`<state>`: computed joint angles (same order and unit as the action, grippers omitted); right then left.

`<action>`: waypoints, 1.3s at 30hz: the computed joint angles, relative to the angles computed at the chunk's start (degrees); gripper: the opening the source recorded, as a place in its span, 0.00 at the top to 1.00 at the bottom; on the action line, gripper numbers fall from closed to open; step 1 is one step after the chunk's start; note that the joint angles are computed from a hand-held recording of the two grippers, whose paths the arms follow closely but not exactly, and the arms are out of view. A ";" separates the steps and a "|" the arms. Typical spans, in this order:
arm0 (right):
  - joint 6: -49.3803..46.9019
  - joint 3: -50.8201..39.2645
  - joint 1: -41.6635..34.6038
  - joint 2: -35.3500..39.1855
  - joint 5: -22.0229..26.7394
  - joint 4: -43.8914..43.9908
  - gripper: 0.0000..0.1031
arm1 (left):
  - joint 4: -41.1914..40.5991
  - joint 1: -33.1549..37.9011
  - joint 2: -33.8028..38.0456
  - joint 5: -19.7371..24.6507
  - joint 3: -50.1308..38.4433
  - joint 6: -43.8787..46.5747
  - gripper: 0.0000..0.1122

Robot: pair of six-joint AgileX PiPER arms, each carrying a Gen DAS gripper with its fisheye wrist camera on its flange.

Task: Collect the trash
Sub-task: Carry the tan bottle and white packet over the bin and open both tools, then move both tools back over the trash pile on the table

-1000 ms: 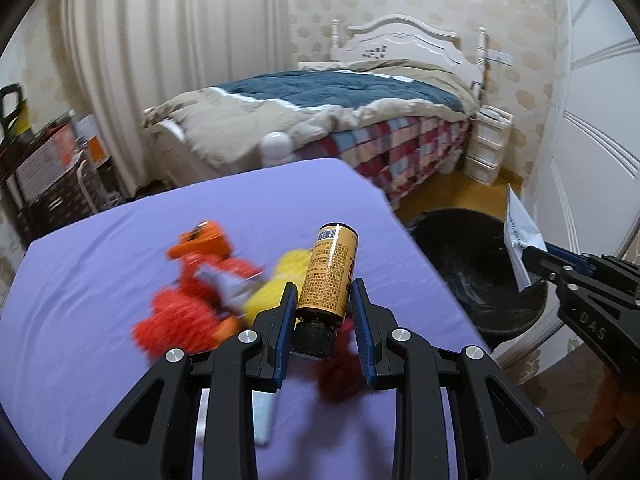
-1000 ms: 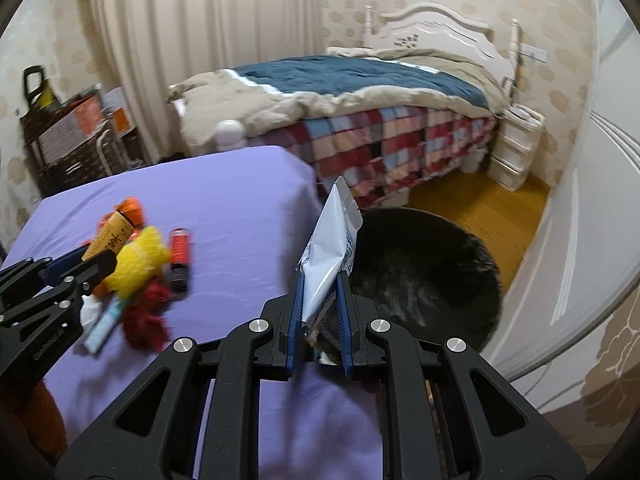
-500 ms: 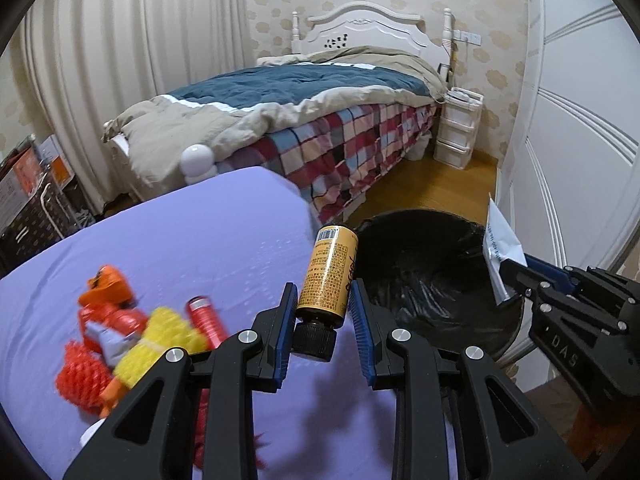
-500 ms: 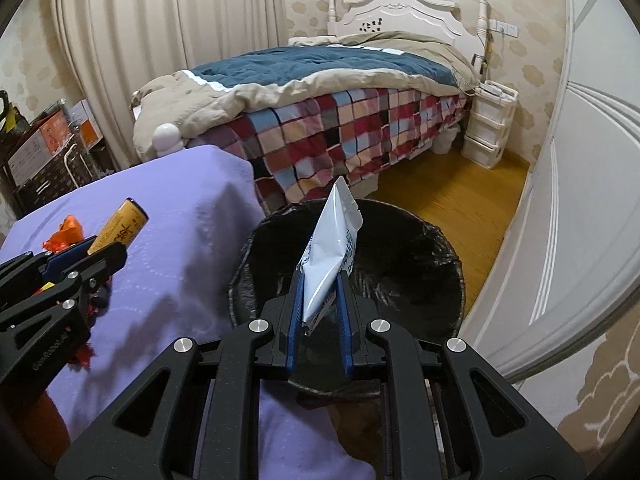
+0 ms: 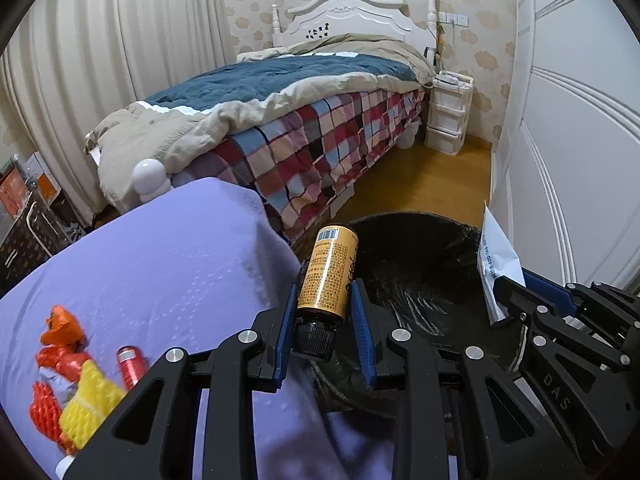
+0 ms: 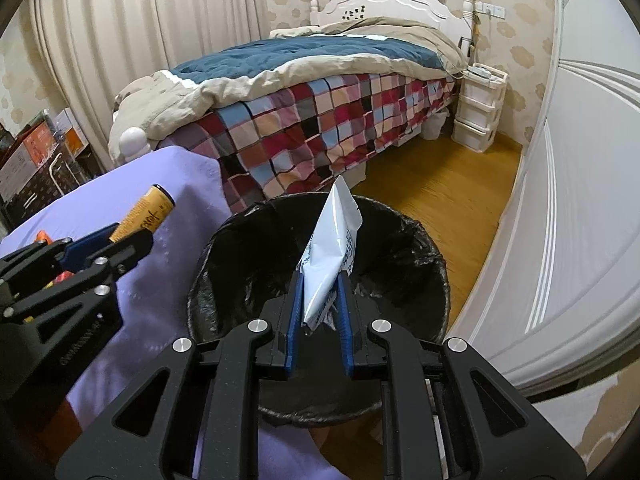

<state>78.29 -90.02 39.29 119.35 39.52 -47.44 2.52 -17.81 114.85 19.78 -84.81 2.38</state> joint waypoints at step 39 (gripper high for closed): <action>9.57 -0.92 12.51 -0.32 4.48 -1.90 0.51 | -6.00 14.48 -17.95 -5.73 26.08 9.79 0.33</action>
<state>87.85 -90.95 51.80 119.03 44.00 -49.34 -3.48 -3.33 96.90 14.05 -58.74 12.17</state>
